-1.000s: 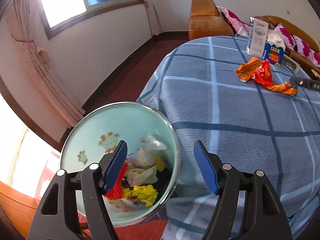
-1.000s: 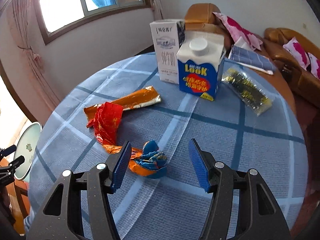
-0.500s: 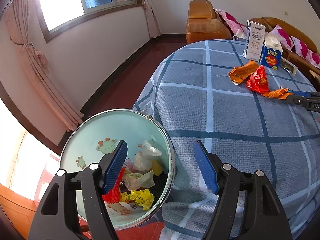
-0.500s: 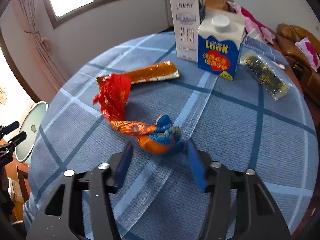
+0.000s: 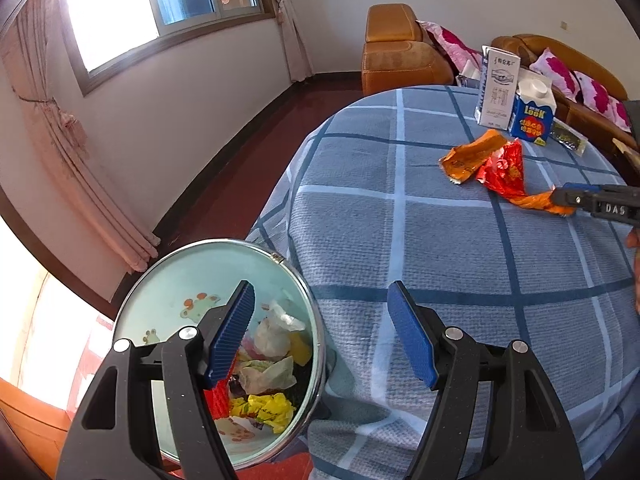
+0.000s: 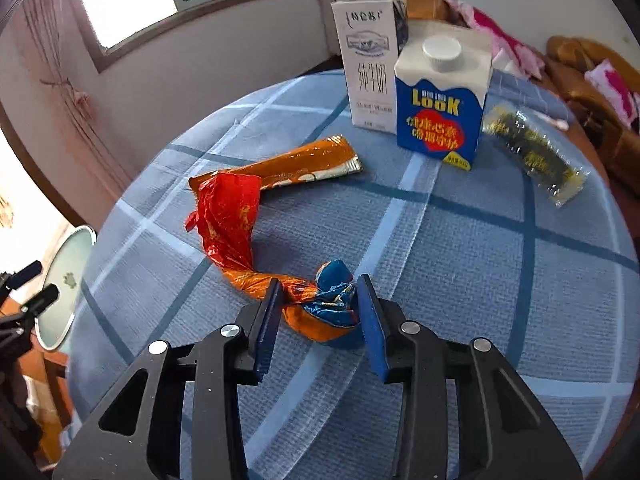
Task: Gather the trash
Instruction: 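Grasp the orange wrapper with the left tool while the right grasps the red-orange wrapper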
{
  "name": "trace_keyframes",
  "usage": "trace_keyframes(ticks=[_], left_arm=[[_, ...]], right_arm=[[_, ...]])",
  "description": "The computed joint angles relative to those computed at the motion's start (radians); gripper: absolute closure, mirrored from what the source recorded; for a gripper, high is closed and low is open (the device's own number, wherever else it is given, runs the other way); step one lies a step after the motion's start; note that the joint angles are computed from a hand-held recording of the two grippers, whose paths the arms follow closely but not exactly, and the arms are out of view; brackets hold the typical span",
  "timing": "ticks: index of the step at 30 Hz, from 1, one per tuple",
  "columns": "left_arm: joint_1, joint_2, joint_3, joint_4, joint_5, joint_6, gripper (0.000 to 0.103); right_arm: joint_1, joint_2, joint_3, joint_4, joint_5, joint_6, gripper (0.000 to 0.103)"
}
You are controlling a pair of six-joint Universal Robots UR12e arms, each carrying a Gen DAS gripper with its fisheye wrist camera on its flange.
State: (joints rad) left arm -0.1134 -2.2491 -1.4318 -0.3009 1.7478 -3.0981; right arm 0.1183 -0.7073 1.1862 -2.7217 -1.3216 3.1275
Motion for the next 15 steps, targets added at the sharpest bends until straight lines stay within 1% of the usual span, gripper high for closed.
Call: trace_keyframes(ticks=[1,2,4,6,9,12,15], left_arm=[[0.0,0.0,0.001,0.0,-0.001,0.001,0.035],[-0.001,-0.002,0.005,-0.002,-0.003,0.003,0.035],[-0.003,-0.006,0.013,-0.003,-0.004,0.007,0.035],[-0.006,-0.011,0.025,-0.009,-0.007,0.008,0.035],[-0.015,-0.025,0.053,-0.016,-0.012,0.02,0.035],[-0.028,-0.048,0.097,-0.032,-0.023,0.035,0.035],[-0.042,-0.083,0.159,-0.056,-0.038,0.05,0.035]], right_arm=[[0.0,-0.001,0.004,-0.003,0.01,-0.008,0.072],[0.0,-0.004,0.011,-0.009,0.021,-0.017,0.074],[0.005,-0.008,0.027,-0.035,0.004,-0.049,0.077],[0.0,-0.011,0.037,-0.051,0.027,-0.039,0.079],[-0.008,-0.022,0.064,-0.111,0.045,-0.036,0.08],[-0.016,-0.041,0.097,-0.171,0.028,-0.034,0.08],[-0.029,-0.05,0.116,-0.217,-0.005,-0.015,0.08]])
